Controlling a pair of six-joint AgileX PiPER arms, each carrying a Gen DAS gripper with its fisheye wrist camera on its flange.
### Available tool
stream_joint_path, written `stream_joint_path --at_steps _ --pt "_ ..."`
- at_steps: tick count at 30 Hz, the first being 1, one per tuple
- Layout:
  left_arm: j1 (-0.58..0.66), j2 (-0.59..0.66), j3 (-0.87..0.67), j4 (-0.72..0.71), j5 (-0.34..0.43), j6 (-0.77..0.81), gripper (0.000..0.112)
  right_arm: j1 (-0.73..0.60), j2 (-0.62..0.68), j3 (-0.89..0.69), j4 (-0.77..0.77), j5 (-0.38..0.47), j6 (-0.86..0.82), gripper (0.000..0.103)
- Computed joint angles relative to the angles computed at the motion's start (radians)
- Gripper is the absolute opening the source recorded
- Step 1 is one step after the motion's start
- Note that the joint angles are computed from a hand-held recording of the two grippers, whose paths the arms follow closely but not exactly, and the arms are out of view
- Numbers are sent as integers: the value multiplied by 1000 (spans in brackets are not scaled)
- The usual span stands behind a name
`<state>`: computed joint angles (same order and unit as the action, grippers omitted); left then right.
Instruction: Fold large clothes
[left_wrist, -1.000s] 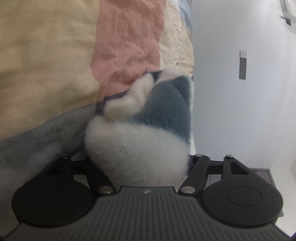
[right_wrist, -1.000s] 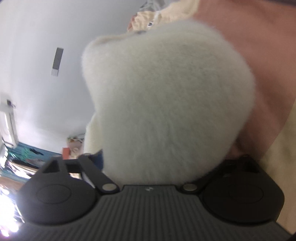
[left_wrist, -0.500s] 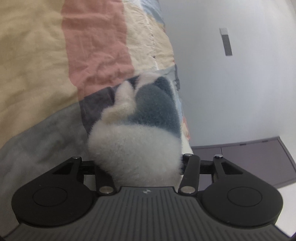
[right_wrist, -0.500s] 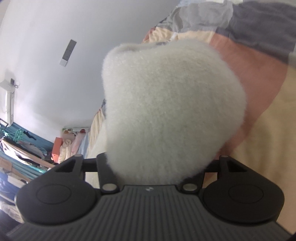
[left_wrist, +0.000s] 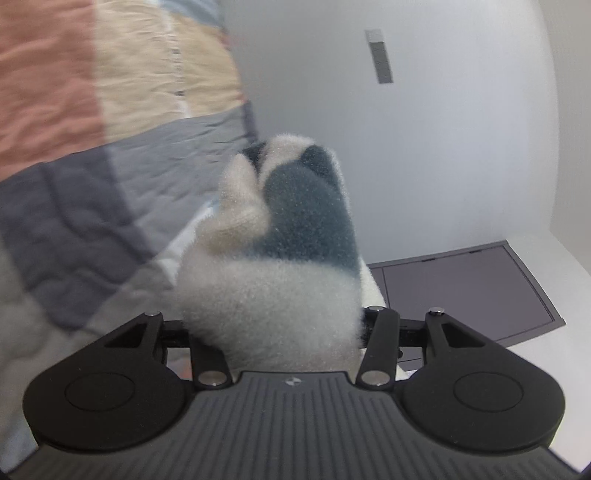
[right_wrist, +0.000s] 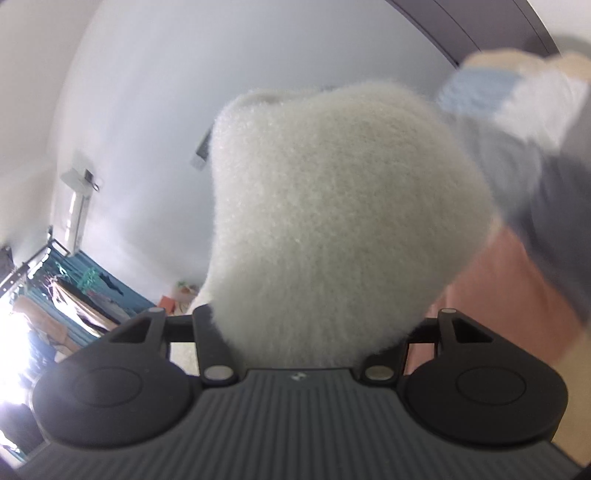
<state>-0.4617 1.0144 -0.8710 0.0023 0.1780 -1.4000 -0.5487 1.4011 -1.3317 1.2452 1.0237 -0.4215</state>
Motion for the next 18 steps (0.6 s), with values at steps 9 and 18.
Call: stream_joint_path --at_steps 9,18 --pt "-21 434 -518 -16 50 82 53 -19 351 -549 -57 36 218 58" --pt "2 852 -877 -355 93 477 54 13 781 -1077 -246 56 460 58"
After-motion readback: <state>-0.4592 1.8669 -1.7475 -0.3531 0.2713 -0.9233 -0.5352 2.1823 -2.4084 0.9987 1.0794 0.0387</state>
